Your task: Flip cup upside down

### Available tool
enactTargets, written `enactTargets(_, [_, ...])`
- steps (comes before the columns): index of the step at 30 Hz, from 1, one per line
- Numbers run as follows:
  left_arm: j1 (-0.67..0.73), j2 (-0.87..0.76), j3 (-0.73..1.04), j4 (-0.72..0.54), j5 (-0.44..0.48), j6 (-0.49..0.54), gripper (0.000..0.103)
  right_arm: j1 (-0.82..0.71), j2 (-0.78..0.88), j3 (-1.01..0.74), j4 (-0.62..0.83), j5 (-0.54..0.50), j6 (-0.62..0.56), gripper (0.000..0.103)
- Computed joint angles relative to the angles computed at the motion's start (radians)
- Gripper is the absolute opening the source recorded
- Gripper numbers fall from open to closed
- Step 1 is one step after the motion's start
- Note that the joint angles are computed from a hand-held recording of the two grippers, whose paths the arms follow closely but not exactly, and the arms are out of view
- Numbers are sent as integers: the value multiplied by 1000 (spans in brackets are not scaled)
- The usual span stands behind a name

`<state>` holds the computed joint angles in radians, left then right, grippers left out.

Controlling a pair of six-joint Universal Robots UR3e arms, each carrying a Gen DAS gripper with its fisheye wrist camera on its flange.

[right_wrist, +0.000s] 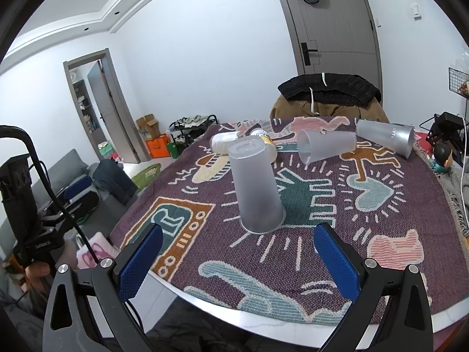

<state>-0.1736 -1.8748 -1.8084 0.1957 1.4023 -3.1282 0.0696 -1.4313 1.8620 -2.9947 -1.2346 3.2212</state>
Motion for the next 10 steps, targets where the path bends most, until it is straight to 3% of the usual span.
enactTargets(10, [3,-13,2,6,-11,1,103,1,32,-22,14,2,-3,103])
